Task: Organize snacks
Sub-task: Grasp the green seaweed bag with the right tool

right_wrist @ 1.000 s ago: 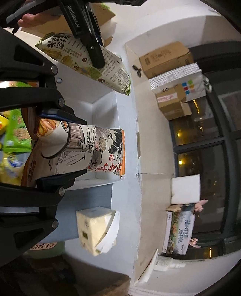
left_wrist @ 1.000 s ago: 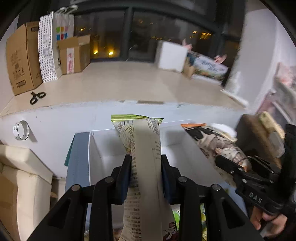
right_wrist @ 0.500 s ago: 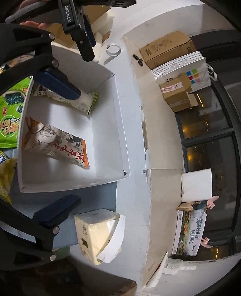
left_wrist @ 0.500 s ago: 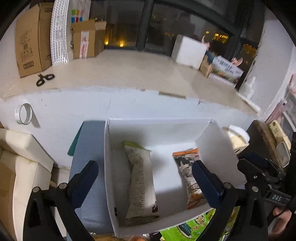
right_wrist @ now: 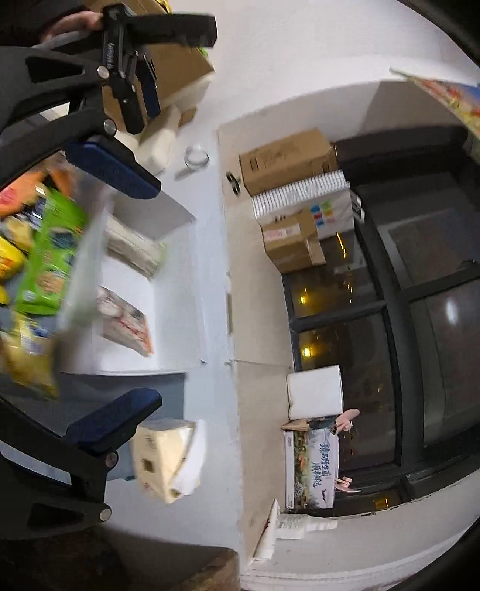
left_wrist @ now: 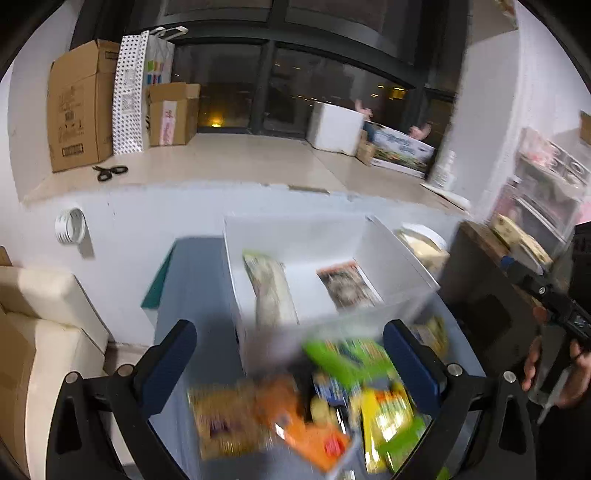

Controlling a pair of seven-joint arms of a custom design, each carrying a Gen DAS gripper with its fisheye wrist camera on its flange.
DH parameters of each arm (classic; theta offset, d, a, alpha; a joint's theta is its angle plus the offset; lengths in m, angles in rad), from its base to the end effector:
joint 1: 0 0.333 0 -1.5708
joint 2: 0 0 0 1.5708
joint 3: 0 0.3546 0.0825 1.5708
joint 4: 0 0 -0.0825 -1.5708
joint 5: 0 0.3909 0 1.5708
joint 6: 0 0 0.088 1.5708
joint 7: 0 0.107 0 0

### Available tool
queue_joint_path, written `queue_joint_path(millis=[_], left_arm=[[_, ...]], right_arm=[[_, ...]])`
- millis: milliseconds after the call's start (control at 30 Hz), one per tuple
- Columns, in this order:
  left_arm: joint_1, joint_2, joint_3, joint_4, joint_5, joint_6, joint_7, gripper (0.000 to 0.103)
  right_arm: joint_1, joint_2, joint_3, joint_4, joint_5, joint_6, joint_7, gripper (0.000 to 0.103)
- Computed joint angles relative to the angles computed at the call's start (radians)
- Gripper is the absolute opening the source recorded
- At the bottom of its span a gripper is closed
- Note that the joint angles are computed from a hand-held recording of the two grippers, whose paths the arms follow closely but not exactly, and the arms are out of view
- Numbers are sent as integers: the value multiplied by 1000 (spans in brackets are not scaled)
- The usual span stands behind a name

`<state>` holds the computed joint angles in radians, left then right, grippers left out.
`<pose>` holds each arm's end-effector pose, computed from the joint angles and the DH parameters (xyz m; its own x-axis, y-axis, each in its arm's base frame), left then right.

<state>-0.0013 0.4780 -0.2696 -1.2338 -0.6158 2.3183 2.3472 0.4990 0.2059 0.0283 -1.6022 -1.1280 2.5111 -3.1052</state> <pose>0.7481 -0.1602 0.6129 -0.6934 -0.6944 0.1921 -0.5537 0.3431 -0.7587 0.5918 0.3506 0.6224 -0.2139 -0.9485 -0.2338 -0.3940 0.3028 -0.8678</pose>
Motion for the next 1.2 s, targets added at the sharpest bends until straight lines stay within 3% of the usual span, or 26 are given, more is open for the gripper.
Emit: queue_joint_path(millis=[100, 267, 367, 400, 467, 533, 667, 733, 900, 967, 1167, 1200], left_arm=[[46, -121, -12, -185, -86, 69, 106, 103], [77, -227, 17, -330, -217, 7, 204, 103], [51, -276, 43, -400, -227, 36, 228, 103], [42, -285, 50, -415, -223, 46, 235, 103], [24, -305, 59, -447, -224, 80, 256, 103], [12, -310, 68, -455, -214, 84, 252, 103], [5, -314, 78, -460, -224, 72, 240, 103], [2, -314, 83, -461, -216, 69, 230, 103], [4, -325, 89, -483, -218, 70, 237, 103], [4, -330, 91, -495, -217, 74, 244, 103], [-5, -337, 93, -516, -192, 86, 255, 103], [-6, -339, 92, -520, -190, 82, 265, 103]], right_arm=[[17, -74, 25, -116, -7, 6, 46, 103], [29, -141, 92, -258, 56, -89, 129, 103], [33, -151, 120, -313, 105, -125, 171, 103], [34, -150, 126, -329, 126, -126, 182, 103], [21, -146, 126, -359, 204, -45, 157, 103], [17, -113, 131, -339, 304, -23, 59, 103], [57, 3, 140, -182, 418, -163, -193, 103], [87, 81, 140, -63, 466, -277, -333, 103], [118, 187, 128, 78, 597, -363, -569, 103], [126, 220, 119, 122, 647, -405, -629, 103], [116, 247, 106, 134, 769, -397, -719, 103], [116, 248, 103, 132, 781, -398, -718, 99]])
